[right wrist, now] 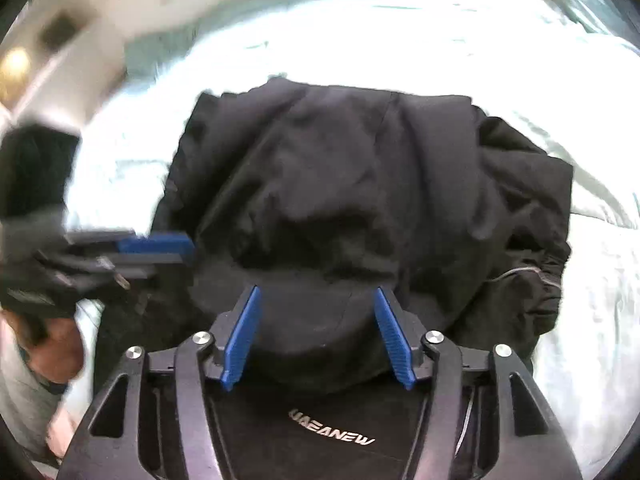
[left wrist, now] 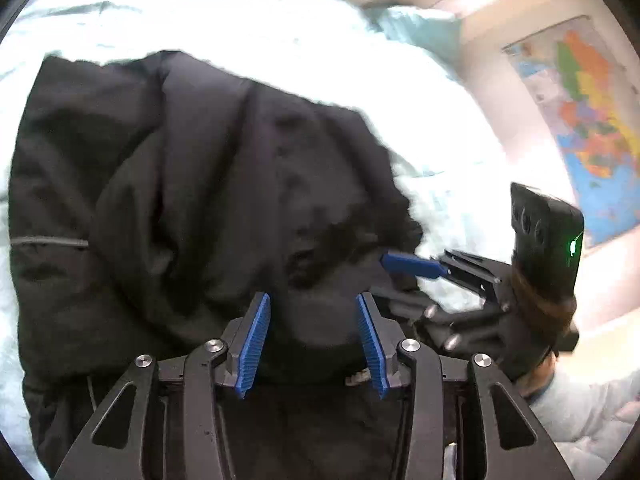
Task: Fold large clothes
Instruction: 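Open both tools to release the folded hood, then move both tools to the jacket hem and lower onto its edge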
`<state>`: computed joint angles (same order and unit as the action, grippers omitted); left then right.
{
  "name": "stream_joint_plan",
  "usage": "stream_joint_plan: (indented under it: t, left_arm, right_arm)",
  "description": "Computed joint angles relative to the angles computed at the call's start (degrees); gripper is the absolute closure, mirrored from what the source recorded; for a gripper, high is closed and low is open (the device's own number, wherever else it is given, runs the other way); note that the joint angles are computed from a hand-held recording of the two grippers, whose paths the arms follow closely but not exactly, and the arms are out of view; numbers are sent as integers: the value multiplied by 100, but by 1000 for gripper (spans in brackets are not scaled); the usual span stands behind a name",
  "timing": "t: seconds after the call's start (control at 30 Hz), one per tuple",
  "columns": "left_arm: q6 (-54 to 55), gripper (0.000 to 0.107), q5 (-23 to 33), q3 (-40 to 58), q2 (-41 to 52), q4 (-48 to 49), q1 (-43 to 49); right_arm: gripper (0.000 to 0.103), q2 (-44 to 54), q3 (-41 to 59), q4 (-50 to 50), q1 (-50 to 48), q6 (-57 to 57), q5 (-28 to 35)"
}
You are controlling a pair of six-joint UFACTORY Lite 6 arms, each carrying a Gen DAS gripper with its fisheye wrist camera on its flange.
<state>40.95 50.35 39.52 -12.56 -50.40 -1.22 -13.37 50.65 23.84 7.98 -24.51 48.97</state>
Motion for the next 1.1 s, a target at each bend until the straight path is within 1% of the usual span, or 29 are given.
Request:
stream_joint_plan:
  t: [0.03,0.07,0.1,0.13,0.17,0.2,0.27,0.3,0.33,0.4,0.47,0.5,0.53,0.57,0.6,0.63,0.67,0.7,0.77,0.83,0.87,0.9,0.93,1.0,1.03,1.07,1.1]
  left_arm:
    - [-179,62,-370,-41,396,211,-177]
    - [-119,64,-535,-94,702,182,-236]
    - [182,66,-631,-233,962,-86,-139]
    - [455,66,-552,-299,983,-313,16]
    - [505,66,-411,-262,967,-329,155]
    - [410,67,-275,-201,856,-241,237]
    - [197,67,-47,-107,515,-4,360]
    - [92,68,75,-7,311,90,382]
    - [53,68,259,164,108,117,428]
    - [64,67,423,607,-23,-68,468]
    - [-5,61,132,1014,270,-246,326]
    - [-47,57,-48,1176,474,-248,228]
    - [-329,56,-468,1398,919,-18,20]
    - [-508,56,-653,1504,1251,149,-71]
    - [-767,57,-834,1693,1824,413,-171]
    - [-801,57,-875,1958,2274,505,-148]
    - [-759,57,-920,2006,2484,541,-151]
    - [-819,57,-1024,2011,2520,690,-243]
    - [-1168,57,-915,2115,2334,1096,-344]
    - [-1259,57,-663,2030,1875,1191,-285]
    - [-1127,57,-474,2129,1793,1234,-3]
    - [-1173,57,-408,2035,1556,1255,40]
    - [-1205,57,-288,1771,1102,1305,175]
    - [-1170,57,177,1325,258,1455,700]
    - [-1116,57,592,1074,-246,1526,1110]
    - [-934,57,882,1038,-509,1535,1578]
    - [-816,57,1324,796,-1013,1632,2129]
  right_arm:
    - [42,206,-241,-229,188,197,-290]
    - [42,283,-527,-274,268,272,-479]
    - [42,450,-725,-105,216,107,-646]
    - [42,479,-873,59,170,-54,-738]
    - [42,426,-906,83,147,-106,-728]
    - [42,334,-879,49,122,-108,-622]
    - [42,130,-665,85,-98,-218,-166]
    - [42,12,-422,175,-306,-350,152]
    - [42,-60,-175,262,-501,-507,324]
    - [40,-36,353,339,-687,-612,443]
    - [40,593,1118,384,-720,-577,205]
    - [40,921,1395,327,-653,-467,11]
    - [40,1327,1645,71,-528,-173,-329]
    - [40,1633,1827,-116,-399,114,-472]
    - [40,1945,1973,-156,-381,222,-519]
    - [40,2344,2075,-178,-360,297,-559]
    - [40,2751,2247,-222,-413,256,-579]
    - [40,2928,2227,-283,-389,250,-661]
    - [40,2826,2094,-491,-206,420,-826]
    - [40,2424,1968,-342,-280,357,-598]
    - [40,2189,1805,-185,-389,206,-524]
    - [40,1845,1575,21,-524,5,-434]
    - [40,1389,1353,125,-673,-124,-269]
    - [39,675,1013,45,-783,-74,6]
    - [39,194,772,-28,-934,-87,273]
    - [39,-106,609,-44,-1073,-156,464]
    - [39,-594,362,-67,-1302,-265,789]
